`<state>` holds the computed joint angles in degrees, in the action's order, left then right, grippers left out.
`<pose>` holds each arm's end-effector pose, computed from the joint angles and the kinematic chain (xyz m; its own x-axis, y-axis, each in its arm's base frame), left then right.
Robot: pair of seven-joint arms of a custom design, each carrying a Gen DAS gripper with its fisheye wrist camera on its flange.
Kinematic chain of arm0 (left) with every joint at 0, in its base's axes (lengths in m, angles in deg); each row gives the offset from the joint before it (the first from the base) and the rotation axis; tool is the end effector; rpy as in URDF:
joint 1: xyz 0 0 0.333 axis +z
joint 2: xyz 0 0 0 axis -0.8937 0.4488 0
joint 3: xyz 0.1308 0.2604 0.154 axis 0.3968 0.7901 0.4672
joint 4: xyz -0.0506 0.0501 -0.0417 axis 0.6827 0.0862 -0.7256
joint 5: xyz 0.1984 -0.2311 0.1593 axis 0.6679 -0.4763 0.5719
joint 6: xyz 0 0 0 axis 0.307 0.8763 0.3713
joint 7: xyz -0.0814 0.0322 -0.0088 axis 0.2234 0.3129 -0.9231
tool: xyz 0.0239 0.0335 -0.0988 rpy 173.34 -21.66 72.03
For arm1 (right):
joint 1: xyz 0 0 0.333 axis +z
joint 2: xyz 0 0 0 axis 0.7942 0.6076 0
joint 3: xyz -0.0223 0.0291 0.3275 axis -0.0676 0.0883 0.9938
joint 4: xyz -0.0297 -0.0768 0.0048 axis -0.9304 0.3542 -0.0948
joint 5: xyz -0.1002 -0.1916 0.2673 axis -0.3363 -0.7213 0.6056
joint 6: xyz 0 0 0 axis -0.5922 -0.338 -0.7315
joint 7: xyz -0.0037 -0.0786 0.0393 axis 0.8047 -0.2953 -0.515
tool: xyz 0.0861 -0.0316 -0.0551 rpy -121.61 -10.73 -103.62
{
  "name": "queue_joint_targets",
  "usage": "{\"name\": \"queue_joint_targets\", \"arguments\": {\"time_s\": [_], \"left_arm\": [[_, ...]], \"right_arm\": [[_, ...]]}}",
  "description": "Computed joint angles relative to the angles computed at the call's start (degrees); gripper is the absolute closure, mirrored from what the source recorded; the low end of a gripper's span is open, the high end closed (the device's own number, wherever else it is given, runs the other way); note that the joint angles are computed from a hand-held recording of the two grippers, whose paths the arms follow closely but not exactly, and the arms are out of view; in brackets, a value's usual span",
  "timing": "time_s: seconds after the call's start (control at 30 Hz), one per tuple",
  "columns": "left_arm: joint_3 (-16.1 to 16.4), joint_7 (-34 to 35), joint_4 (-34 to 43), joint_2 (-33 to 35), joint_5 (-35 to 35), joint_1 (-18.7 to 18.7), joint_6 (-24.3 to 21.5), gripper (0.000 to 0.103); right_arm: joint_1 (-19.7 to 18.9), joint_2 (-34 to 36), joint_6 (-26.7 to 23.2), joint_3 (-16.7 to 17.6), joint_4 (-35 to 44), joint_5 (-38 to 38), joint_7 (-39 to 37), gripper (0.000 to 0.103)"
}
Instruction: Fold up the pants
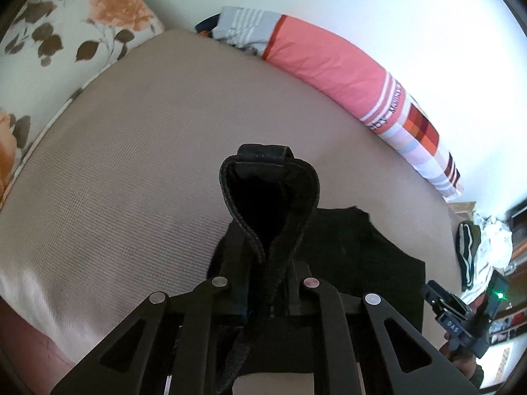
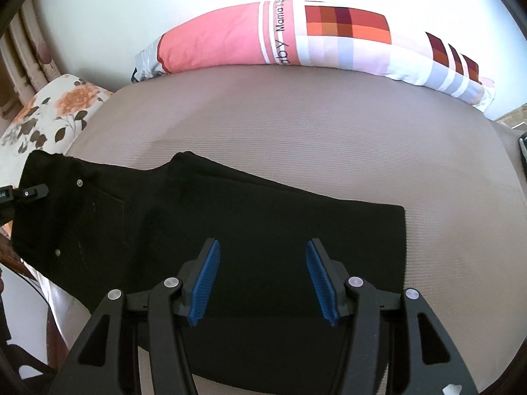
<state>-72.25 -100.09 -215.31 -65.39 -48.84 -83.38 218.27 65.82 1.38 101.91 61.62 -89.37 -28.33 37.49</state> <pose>0.3728 -0.3220 0.4491 0.3631 -0.8423 0.3983 -0.7378 -0.5210 -0.4291 0.4437 0.0937 0.4095 0.3598 -0.9317 -0.0495 -0.8038 -0.2826 -0.5235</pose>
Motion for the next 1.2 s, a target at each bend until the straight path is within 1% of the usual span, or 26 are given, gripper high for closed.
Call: {"name": "queue_joint_targets", "arguments": {"time_s": [0.1,0.23,0.27,0.37,0.43,0.6,0.73,0.8,0.93,1.03,1.07,1.13,1.2], "left_arm": [[-0.65,-1.16,1.94,0.57,0.48,-0.63,-0.52,0.090],[-0.84,-4.43,4.42,2.35,1.80,-1.25,2.53,0.090],[-0.86,-4.73,5.35,2.99,1.92,-1.51,2.63,0.090],[-1.07,-4.31,9.91,5.95,1.92,-2.84,1.28,0.090],[-0.92,-4.32,13.20,8.41,2.69,-3.95,1.23,0.090],[0.31,-3.96,21.96,15.79,3.30,-6.93,4.37,0.090],[0.57,0.42,30.11,22.35,0.60,-9.04,5.38,0.090],[-0.27,4.60,35.54,26.84,-2.29,-9.66,5.44,0.090],[-2.15,14.14,46.58,35.52,-8.46,-11.31,1.82,0.090],[-2.80,19.24,53.59,41.20,-12.31,-12.85,-0.16,0.090],[-2.71,20.80,55.54,42.61,-13.18,-13.53,-1.13,0.090],[-2.25,24.14,60.96,46.14,-14.74,-15.44,-4.54,0.090],[-1.49,25.76,63.41,48.17,-16.36,-16.72,-5.46,0.090]], "right_arm": [[-0.14,-0.84,-0.23,-0.89,-0.54,1.63,-1.77,0.049],[-0.80,-2.21,-1.22,-2.18,-0.90,4.40,-4.71,0.049],[-0.95,-2.57,-1.52,-2.57,-0.95,5.32,-5.65,0.049],[-1.27,-3.33,-2.07,-3.74,-0.98,8.79,-8.73,0.049],[-1.84,-3.55,-2.35,-4.41,-0.95,10.90,-10.14,0.049],[-3.73,-3.81,-3.98,-5.44,-0.95,14.15,-12.43,0.049],[-5.47,-4.18,-4.90,-6.19,-1.29,15.47,-13.57,0.049],[-6.22,-4.21,-5.28,-6.45,-1.19,15.95,-13.87,0.049],[-7.57,-4.19,-6.13,-6.89,-0.92,16.54,-14.02,0.049],[-8.33,-3.87,-6.64,-7.07,-0.64,16.84,-14.10,0.049],[-8.48,-3.74,-6.93,-7.10,-0.52,17.06,-14.18,0.049],[-8.82,-3.35,-7.21,-7.04,-0.33,17.12,-14.15,0.049],[-9.08,-3.01,-7.48,-6.99,-0.15,17.13,-14.12,0.049]]}}
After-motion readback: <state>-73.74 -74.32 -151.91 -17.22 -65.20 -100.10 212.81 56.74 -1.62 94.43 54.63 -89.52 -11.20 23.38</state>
